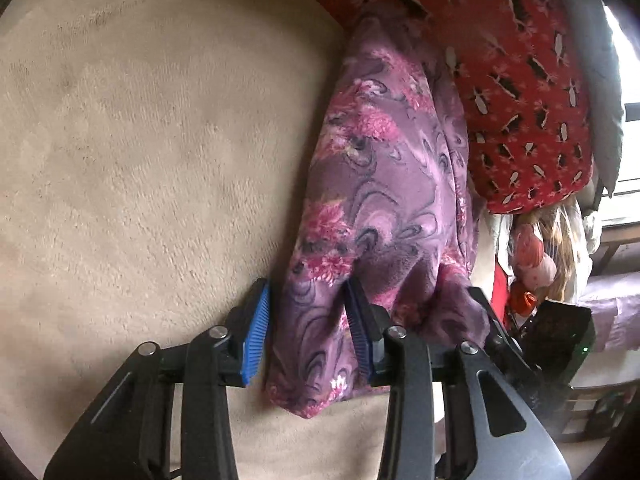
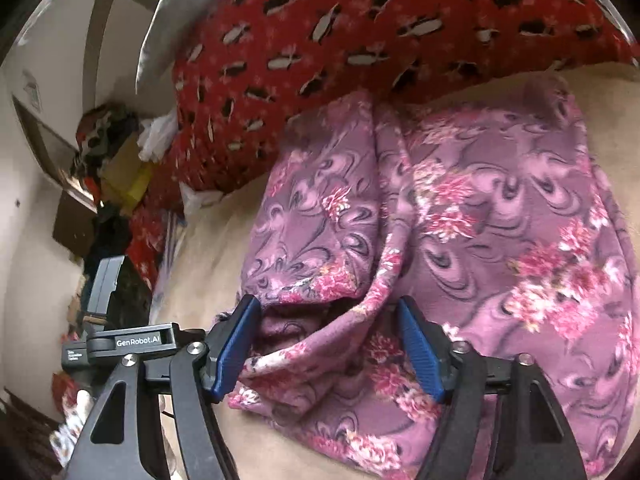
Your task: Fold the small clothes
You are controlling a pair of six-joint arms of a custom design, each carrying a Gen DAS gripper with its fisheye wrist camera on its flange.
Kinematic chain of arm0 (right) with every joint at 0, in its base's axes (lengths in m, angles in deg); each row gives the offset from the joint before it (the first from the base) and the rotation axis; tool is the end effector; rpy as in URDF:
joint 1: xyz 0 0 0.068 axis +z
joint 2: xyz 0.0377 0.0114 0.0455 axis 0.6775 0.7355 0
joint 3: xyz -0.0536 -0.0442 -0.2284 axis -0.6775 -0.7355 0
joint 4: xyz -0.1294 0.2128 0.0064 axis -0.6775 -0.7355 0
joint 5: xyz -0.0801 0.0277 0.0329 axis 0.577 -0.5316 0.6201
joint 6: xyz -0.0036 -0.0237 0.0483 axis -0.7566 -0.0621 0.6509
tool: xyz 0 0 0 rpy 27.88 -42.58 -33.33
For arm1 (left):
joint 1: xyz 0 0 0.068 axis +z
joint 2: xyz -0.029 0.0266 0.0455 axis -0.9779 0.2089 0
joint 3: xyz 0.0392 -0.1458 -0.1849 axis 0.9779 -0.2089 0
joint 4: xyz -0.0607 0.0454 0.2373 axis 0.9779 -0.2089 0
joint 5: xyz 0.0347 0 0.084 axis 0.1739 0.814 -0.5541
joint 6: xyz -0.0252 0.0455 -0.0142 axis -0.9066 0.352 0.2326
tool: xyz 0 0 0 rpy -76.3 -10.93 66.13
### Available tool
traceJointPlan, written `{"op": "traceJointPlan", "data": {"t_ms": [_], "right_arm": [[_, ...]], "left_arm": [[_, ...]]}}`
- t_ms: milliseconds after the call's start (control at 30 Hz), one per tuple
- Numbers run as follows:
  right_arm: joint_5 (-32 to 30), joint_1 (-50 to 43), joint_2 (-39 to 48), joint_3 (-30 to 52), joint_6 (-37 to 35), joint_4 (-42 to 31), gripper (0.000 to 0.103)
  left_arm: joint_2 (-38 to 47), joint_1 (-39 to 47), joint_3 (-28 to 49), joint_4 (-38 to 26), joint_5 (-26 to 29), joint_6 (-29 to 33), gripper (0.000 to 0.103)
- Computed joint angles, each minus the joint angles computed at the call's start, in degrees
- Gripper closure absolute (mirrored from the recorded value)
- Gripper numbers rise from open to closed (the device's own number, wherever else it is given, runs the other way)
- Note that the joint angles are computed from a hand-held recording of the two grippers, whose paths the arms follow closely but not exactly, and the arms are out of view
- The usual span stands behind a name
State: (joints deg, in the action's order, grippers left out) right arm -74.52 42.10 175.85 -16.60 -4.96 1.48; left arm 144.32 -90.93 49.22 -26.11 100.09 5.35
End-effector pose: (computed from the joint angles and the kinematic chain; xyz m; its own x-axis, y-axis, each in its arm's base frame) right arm 0.2920 0.0205 0.1944 -0.9035 0.0524 -0.4253 -0.2399 0.7606 0.6033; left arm 0.2886 -0.0827 0.1936 -0.9202 -0.3867 -0.0611 -0.2822 0.7633 -0.5812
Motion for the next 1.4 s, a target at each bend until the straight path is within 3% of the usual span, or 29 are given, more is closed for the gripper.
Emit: {"op": "traceJointPlan", "data": {"t_ms": [33, 67, 100, 133, 233, 367, 533, 667, 733, 833, 900, 967, 1000, 1033, 1200, 1267, 1300, 1400], "right_arm": [[0.6, 0.5, -0.2, 0.0, -1.2, 0.0, 0.062], [1.4, 0.9, -0.4, 0.2, -2.3, -0.4, 0.071], [1.5, 0.8, -0.8, 0.4, -4.0, -1.1, 0.097], [1.0, 0.5, -1.3, 0.5, -5.4, -1.8, 0.099], [-1.7, -2.5, -5.9, -1.6, -8.1, -1.5, 0.100], [-8.1, -10.2, -9.8, -2.0, -14.2, -6.5, 0.100], [-14.4, -22.7, -9.9, -2.9, -23.2, -13.8, 0.100], [-7.5, -27.3, -2.0, -4.8, -26.0, -12.8, 0.100], [-5.8, -27.2, 1.3, -4.5, -28.1, -13.9, 0.099], [-8.3, -28.6, 0.1, -2.2, -27.6, -16.2, 0.092], [-11.9, -30.0, -1.0, 0.7, -23.2, -14.2, 0.088], [-13.5, -29.6, -1.1, 2.6, -15.7, -9.2, 0.072], [-13.4, -28.2, 0.4, 4.4, -12.5, -7.4, 0.055], [-12.3, -26.0, 2.5, 6.6, -10.3, -6.7, 0.046], [2.0, -13.0, 14.3, 15.1, -3.7, -1.5, 0.047], [1.8, -11.0, 16.3, 16.4, -4.7, -2.3, 0.087], [0.7, -11.0, 15.6, 16.5, -6.5, -2.5, 0.093], [-3.0, -13.4, 8.4, 11.5, -9.2, 3.2, 0.094]], "left_arm": [[0.1, -0.4, 0.5, -0.3, -0.5, 0.0, 0.067], [0.1, -0.6, 0.9, -0.8, -0.7, 0.2, 0.067], [-0.3, -0.7, 0.9, -1.1, -0.5, 0.1, 0.067], [-0.4, -0.9, 1.1, -1.1, -0.2, -0.4, 0.067], [-1.1, -2.7, 2.2, -1.2, -0.8, -2.1, 0.067], [-2.1, -6.4, 4.9, -2.0, -2.1, -3.3, 0.067], [-1.1, -11.1, 7.3, -1.8, -4.8, -3.6, 0.052], [5.4, -13.4, 9.0, -3.7, -7.3, -4.3, 0.050], [4.4, -13.2, 8.9, -3.7, -7.4, -3.1, 0.050], [1.4, -10.5, 8.8, -3.5, -4.1, -1.1, 0.050], [-0.7, -7.7, 8.7, -2.9, -3.2, -0.4, 0.050], [0.7, -6.1, 11.2, -3.5, -4.1, 0.1, 0.043], [2.7, -5.5, 13.3, -4.0, -4.3, 0.0, 0.042], [4.9, -5.2, 15.1, -4.3, -4.0, -0.1, 0.042], [16.4, -8.1, 24.3, -6.1, -4.4, -3.0, 0.042], [16.1, -9.0, 25.2, -7.0, -5.5, -1.9, 0.042], [14.6, -8.9, 24.0, -5.8, -5.3, -1.3, 0.042], [10.7, -8.1, 19.2, -0.6, -4.1, -2.4, 0.041]]}}
